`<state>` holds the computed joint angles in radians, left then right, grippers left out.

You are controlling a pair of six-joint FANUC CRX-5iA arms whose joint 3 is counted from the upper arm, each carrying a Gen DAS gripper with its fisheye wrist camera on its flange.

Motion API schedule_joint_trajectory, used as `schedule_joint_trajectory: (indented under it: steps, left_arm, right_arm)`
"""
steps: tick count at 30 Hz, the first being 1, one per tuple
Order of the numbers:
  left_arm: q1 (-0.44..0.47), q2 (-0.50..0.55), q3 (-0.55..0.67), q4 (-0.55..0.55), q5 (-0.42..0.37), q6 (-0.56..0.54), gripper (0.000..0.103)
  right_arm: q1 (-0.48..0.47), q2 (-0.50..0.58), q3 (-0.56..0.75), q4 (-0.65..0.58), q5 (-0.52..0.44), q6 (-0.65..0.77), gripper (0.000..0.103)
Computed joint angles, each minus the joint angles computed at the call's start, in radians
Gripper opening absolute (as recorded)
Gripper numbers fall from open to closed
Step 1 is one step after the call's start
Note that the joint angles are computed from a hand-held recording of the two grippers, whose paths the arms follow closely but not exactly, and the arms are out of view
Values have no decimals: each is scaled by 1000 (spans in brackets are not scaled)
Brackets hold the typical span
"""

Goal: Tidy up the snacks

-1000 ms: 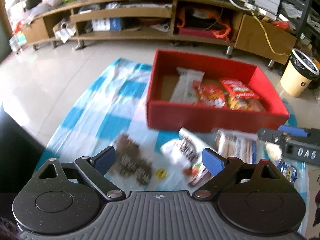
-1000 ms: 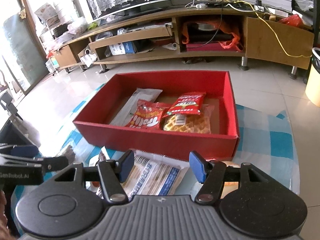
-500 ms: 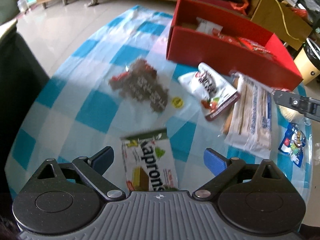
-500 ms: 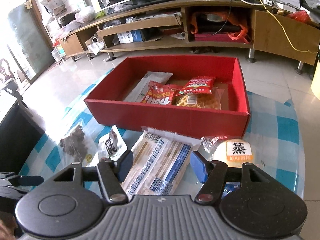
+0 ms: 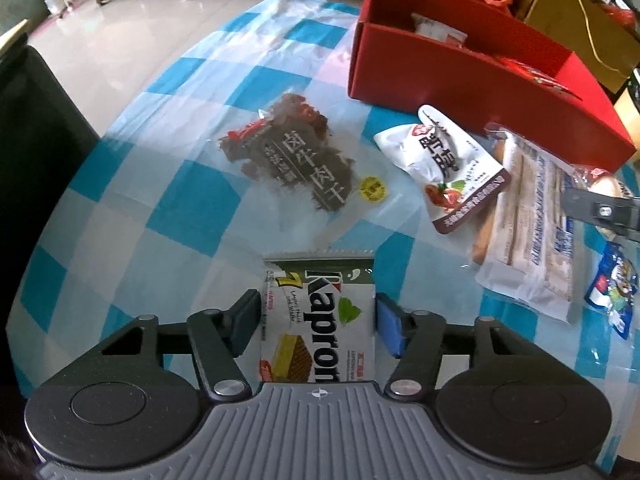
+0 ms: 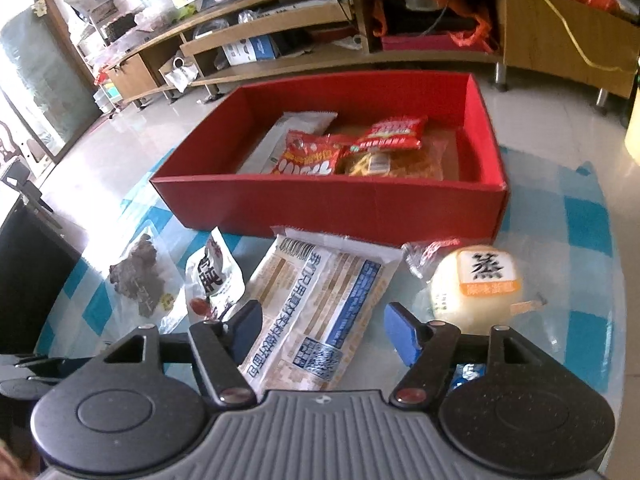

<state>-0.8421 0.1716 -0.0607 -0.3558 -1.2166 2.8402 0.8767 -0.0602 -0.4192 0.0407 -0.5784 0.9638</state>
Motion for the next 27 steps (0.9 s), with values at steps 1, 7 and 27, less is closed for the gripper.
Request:
schedule_joint_trajectory:
  steps: [1, 7, 27]
  left_arm:
    - [0, -1, 0, 0, 1, -2, 66]
    - [0, -15, -16, 11, 23, -24, 66]
    - [-5, -31, -39, 52, 59, -91, 71]
  right_arm:
    - [-1, 11, 12, -19, -8, 12, 66]
    - [24, 70, 56, -25, -37, -6, 74]
    - [132, -13, -78, 123, -22, -76, 73]
